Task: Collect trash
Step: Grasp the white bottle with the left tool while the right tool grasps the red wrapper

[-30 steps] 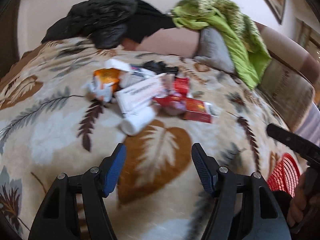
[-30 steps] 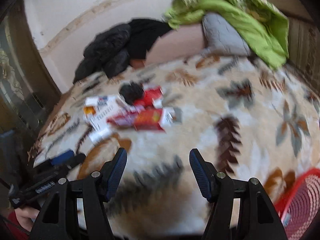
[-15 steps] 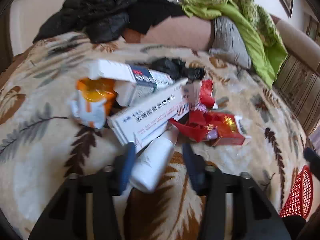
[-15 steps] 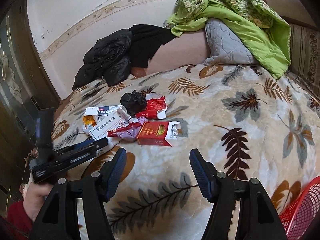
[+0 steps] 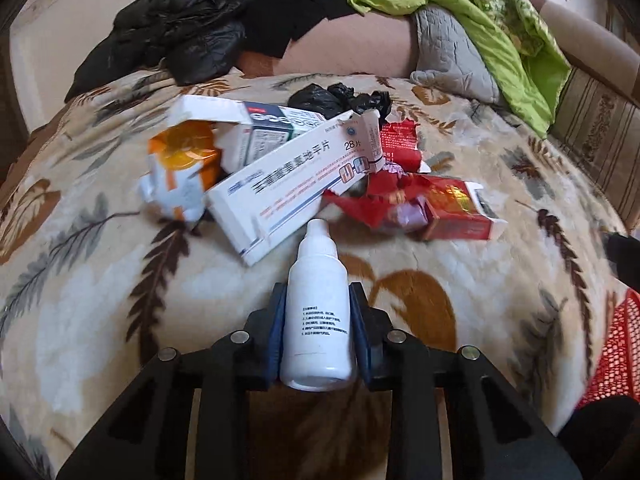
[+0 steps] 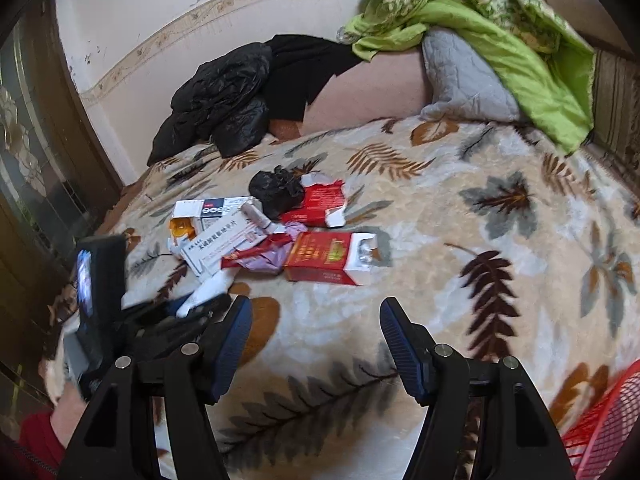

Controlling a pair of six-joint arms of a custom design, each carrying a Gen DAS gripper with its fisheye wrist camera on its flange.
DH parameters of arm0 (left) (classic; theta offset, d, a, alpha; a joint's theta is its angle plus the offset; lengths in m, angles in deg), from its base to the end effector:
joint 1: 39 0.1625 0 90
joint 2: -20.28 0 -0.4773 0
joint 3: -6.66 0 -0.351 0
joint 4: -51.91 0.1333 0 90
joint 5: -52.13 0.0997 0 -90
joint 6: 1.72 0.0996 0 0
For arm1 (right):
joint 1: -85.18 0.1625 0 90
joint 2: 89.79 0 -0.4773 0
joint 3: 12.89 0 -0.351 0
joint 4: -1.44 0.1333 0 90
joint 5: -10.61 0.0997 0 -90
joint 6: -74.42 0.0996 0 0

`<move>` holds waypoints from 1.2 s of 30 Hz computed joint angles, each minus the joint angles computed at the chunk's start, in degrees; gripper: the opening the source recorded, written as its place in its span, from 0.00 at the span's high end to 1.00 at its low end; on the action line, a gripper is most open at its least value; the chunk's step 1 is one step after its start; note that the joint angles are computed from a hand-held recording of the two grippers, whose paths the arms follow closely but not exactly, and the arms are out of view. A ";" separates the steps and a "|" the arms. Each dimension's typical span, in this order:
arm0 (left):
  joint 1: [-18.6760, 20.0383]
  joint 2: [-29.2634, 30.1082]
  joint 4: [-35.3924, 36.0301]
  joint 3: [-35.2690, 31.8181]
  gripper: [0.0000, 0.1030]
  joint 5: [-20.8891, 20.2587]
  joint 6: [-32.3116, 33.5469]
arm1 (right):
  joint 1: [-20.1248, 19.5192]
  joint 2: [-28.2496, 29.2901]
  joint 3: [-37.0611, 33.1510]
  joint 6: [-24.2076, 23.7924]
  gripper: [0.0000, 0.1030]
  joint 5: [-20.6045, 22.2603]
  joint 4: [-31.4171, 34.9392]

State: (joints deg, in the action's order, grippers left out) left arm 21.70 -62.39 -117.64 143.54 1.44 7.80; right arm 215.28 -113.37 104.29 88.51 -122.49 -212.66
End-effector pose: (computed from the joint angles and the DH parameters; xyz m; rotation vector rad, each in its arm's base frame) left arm -0.0192 -0.4356 0.3242 0.6296 2.3799 -0.6940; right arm 0.3966 -0.3697 -0.0089 0.3007 -2.4994 1.0577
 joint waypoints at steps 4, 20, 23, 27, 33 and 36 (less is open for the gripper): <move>-0.16 -4.74 1.79 0.82 0.72 -0.57 -1.58 | -3.76 0.41 -2.67 3.40 0.31 7.88 2.73; 3.39 -7.48 0.92 -1.31 0.72 -2.62 -0.98 | -10.70 5.43 -16.27 10.71 0.42 17.67 12.30; 3.39 -7.07 0.76 -1.59 0.72 -3.03 -0.77 | -11.00 5.46 -16.58 8.65 0.49 18.87 13.55; 3.42 -6.95 0.72 -1.75 0.72 -3.46 -1.43 | -9.45 6.59 -18.99 4.22 0.57 14.73 17.51; 3.42 -7.32 0.38 -1.59 0.72 -3.01 -0.94 | -7.99 6.97 -18.74 -1.43 0.71 10.94 18.29; 3.73 -7.79 -0.05 -1.62 0.72 -3.76 -0.96 | -6.76 6.16 -16.26 -3.56 0.71 9.49 15.15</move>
